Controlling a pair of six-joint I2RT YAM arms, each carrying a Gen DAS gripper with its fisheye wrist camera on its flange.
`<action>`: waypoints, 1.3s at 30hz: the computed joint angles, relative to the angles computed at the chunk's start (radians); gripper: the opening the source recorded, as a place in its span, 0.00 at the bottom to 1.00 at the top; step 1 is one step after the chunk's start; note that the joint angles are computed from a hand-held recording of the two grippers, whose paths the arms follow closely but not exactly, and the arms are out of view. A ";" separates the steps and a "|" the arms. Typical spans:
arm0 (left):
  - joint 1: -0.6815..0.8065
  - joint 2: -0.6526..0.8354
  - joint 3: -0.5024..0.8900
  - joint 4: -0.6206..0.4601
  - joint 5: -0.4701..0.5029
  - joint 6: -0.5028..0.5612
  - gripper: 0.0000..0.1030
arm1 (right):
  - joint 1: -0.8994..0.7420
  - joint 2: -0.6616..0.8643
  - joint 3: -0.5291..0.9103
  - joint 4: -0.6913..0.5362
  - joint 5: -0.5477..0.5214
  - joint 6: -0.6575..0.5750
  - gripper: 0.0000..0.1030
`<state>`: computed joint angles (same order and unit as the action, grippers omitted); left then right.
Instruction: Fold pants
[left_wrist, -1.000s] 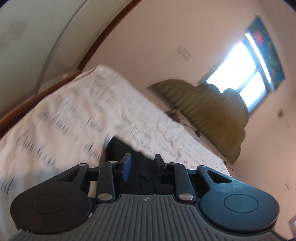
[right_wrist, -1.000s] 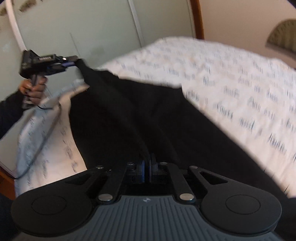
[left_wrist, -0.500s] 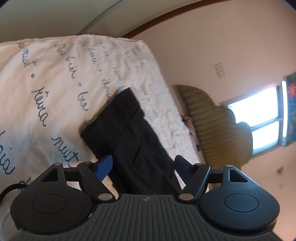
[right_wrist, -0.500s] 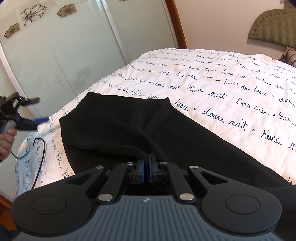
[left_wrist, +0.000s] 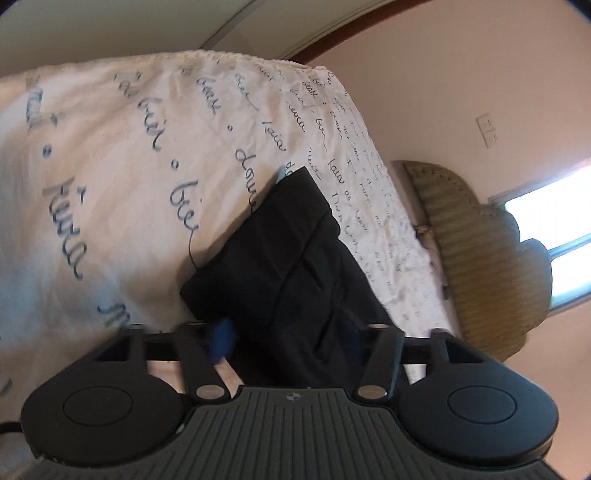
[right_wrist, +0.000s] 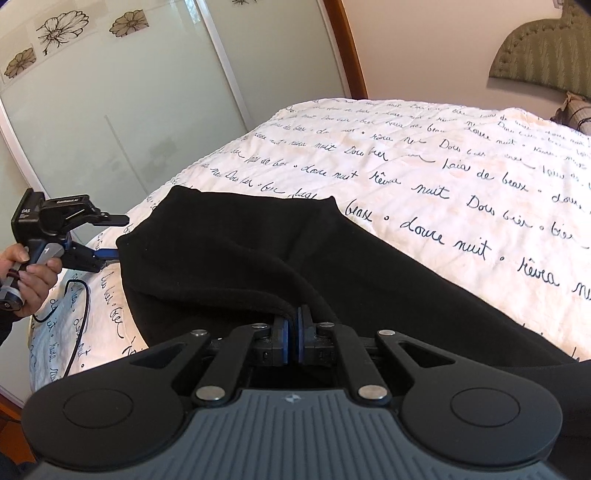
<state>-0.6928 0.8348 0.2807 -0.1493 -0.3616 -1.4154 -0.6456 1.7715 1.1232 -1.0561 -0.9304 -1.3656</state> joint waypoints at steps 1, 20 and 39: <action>0.003 0.013 0.036 -0.052 0.005 0.028 0.12 | -0.003 -0.017 -0.009 0.006 -0.004 -0.004 0.04; -0.334 -0.144 0.134 -0.480 -0.209 -0.168 0.47 | -0.070 -0.288 -0.393 0.276 0.127 -0.182 0.04; -0.441 0.869 0.510 0.407 -0.052 -0.274 0.56 | -0.109 -0.262 -0.368 0.230 0.030 -0.170 0.04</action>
